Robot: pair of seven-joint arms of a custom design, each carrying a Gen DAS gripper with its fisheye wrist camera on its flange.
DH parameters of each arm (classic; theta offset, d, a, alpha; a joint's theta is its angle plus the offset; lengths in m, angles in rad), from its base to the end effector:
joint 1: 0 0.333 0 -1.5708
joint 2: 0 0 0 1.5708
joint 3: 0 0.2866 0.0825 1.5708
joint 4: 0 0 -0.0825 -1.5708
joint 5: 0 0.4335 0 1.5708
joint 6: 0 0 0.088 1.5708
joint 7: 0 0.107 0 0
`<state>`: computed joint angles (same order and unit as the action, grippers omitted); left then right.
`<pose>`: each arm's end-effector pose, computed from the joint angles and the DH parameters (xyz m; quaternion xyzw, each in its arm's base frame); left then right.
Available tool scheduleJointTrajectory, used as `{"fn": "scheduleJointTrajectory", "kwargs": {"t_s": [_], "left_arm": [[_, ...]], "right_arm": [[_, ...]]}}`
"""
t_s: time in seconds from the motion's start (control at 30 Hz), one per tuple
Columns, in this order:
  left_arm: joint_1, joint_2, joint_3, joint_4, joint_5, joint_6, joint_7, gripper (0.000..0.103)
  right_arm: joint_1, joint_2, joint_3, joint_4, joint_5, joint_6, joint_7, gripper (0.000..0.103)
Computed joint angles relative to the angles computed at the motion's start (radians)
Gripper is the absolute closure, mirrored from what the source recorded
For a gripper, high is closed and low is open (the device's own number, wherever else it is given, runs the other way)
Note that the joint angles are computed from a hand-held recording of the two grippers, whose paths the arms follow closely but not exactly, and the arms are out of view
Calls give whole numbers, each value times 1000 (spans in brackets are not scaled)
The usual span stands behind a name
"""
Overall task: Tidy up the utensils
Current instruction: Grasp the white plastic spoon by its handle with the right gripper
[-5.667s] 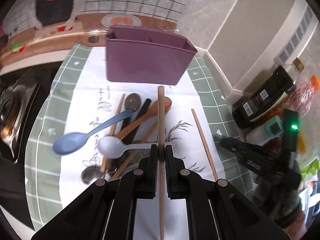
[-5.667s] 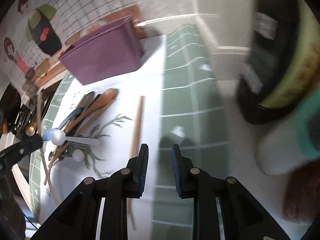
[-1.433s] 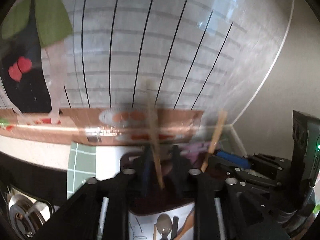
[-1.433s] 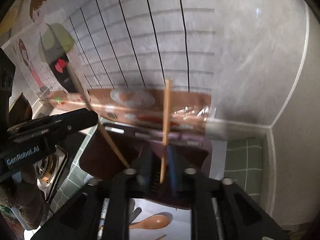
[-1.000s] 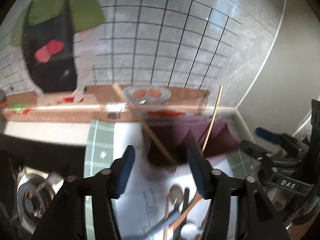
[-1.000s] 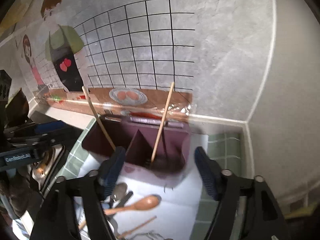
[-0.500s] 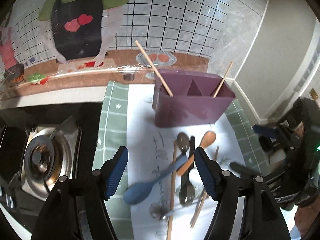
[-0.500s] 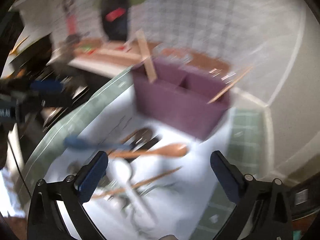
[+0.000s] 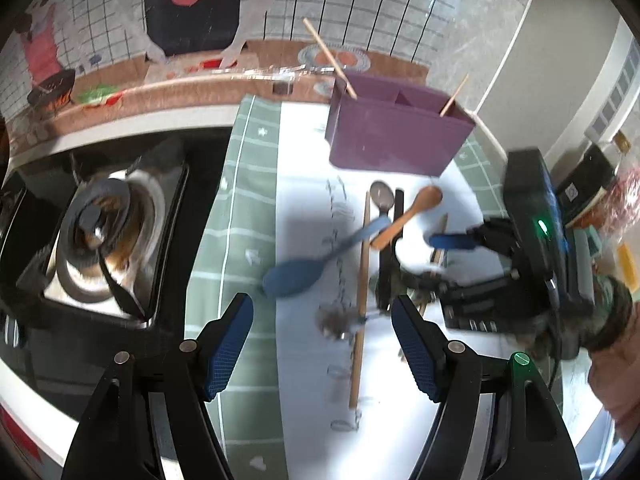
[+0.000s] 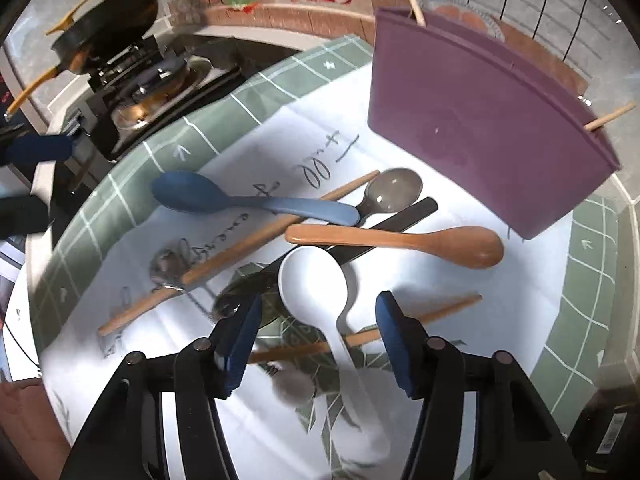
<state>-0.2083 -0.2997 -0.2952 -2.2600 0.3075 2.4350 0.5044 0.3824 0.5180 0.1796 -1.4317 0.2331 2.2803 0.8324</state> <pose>0.4843 -0.2726 0.4808 -0.7919 0.5444 -0.2213 0.1662 0.6561 0.3927 0.3910 -0.9534 0.2089 -0.0364 0.2145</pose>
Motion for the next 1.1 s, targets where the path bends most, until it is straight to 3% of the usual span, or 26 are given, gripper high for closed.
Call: {"fn": "scheduleJointTrajectory", "kwargs": {"t_s": [0.13, 0.2, 0.23, 0.57, 0.87, 0.97, 1.1], "left_arm": [[-10, -3, -7, -10, -8, -15, -6, 31], [-15, 6, -12, -5, -5, -23, -8, 31], [-18, 14, -13, 1, -5, -26, -6, 31], [-53, 115, -2, 93, -16, 1, 89, 31], [-87, 328, 25, 293, -101, 61, 375, 32], [-96, 442, 32, 428, -129, -6, 483, 57], [-110, 597, 51, 629, -162, -136, 554, 64]], "right_arm": [[5, 24, -6, 22, -10, -1, 30, 58], [2, 29, -4, 31, -4, -13, 38, 71], [3, 28, -6, 31, -5, -13, 48, 72], [-65, -110, -12, -102, 98, 57, 130, 72], [-121, -274, -53, -290, 159, 136, 180, 72], [-123, -312, -64, -351, 150, 172, 195, 72], [-128, -341, -74, -403, 154, 207, 226, 72]]}}
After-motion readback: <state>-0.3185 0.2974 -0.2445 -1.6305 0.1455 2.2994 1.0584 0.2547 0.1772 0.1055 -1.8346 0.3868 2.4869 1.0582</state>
